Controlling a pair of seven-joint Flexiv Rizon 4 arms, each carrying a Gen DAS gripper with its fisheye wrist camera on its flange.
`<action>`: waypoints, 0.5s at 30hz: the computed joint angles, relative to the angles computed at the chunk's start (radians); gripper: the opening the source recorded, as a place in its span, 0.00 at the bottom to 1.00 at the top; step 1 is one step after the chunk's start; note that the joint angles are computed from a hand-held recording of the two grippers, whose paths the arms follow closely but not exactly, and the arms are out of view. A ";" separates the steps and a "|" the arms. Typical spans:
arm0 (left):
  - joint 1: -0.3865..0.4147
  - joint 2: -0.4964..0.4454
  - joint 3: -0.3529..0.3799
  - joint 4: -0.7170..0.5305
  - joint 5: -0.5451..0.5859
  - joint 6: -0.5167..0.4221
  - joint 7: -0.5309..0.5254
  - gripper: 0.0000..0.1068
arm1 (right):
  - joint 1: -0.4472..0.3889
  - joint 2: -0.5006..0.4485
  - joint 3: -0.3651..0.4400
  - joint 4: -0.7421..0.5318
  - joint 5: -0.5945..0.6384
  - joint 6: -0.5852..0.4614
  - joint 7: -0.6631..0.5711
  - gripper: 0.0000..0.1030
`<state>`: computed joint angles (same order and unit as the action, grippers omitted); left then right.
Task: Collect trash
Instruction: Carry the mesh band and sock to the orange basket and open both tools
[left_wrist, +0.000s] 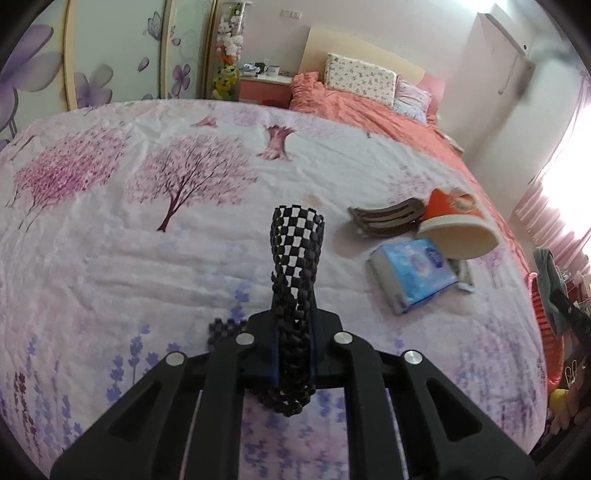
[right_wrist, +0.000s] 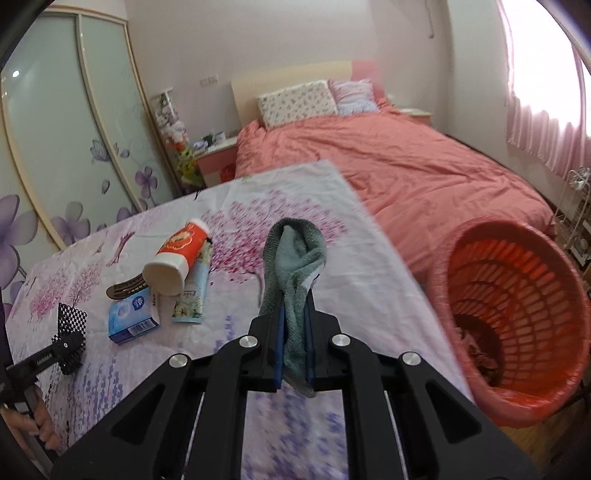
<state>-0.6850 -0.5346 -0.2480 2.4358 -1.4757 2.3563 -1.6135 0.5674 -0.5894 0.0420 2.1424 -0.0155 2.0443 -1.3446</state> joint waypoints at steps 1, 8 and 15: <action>-0.007 0.003 -0.003 -0.010 -0.012 0.012 0.020 0.11 | 0.002 0.004 -0.006 0.008 0.007 0.015 -0.005 0.09; -0.033 0.012 -0.059 -0.134 -0.118 0.104 0.231 0.10 | -0.051 0.039 0.017 0.071 0.028 0.126 -0.031 0.09; -0.042 -0.031 -0.118 -0.333 -0.136 0.172 0.452 0.11 | -0.067 0.065 0.016 0.120 0.091 0.236 -0.092 0.09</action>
<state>-0.7266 -0.5654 -0.3659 2.1029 -1.6121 2.5284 -1.1611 0.4999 -0.5247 0.0580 2.2621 0.0757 2.2801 -1.4363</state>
